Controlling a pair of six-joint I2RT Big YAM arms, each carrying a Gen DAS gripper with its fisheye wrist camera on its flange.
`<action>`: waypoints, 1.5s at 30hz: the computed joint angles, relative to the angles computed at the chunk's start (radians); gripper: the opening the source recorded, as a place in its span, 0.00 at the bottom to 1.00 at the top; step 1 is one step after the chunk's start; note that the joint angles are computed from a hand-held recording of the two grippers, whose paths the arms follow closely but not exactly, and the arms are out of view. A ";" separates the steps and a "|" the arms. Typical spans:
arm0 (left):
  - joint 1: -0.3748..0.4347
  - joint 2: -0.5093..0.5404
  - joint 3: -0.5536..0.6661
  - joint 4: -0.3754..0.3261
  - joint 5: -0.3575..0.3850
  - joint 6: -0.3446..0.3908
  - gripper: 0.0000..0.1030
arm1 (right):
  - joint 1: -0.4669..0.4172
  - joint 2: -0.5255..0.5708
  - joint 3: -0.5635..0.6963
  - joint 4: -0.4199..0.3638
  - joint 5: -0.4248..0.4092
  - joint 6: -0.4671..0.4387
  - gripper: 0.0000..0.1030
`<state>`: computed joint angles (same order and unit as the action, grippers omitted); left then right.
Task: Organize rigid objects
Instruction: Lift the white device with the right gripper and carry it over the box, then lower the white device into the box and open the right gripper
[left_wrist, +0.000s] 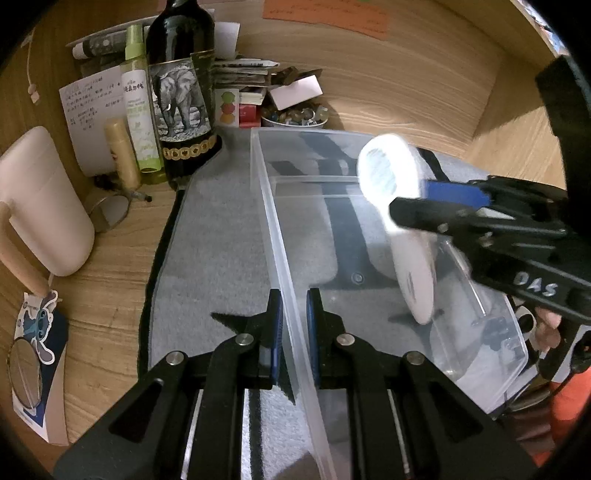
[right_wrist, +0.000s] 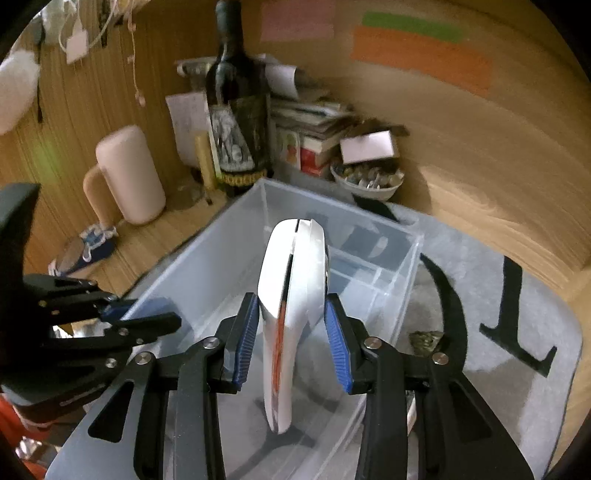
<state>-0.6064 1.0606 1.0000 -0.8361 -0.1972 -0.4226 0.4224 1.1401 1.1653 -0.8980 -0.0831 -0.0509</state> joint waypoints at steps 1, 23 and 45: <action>0.000 -0.002 -0.002 0.001 0.002 0.000 0.12 | 0.002 0.009 0.004 -0.008 -0.002 -0.006 0.26; 0.006 -0.007 -0.009 0.009 0.016 0.003 0.12 | -0.025 -0.061 -0.019 0.005 0.019 -0.017 0.60; -0.016 0.006 0.018 -0.030 -0.024 -0.021 0.12 | -0.265 -0.287 -0.167 0.000 0.082 -0.046 0.78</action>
<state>-0.6220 1.0663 1.0184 -0.8664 -0.2212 -0.4436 0.1572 0.8530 0.9983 -0.8978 -0.0016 -0.0967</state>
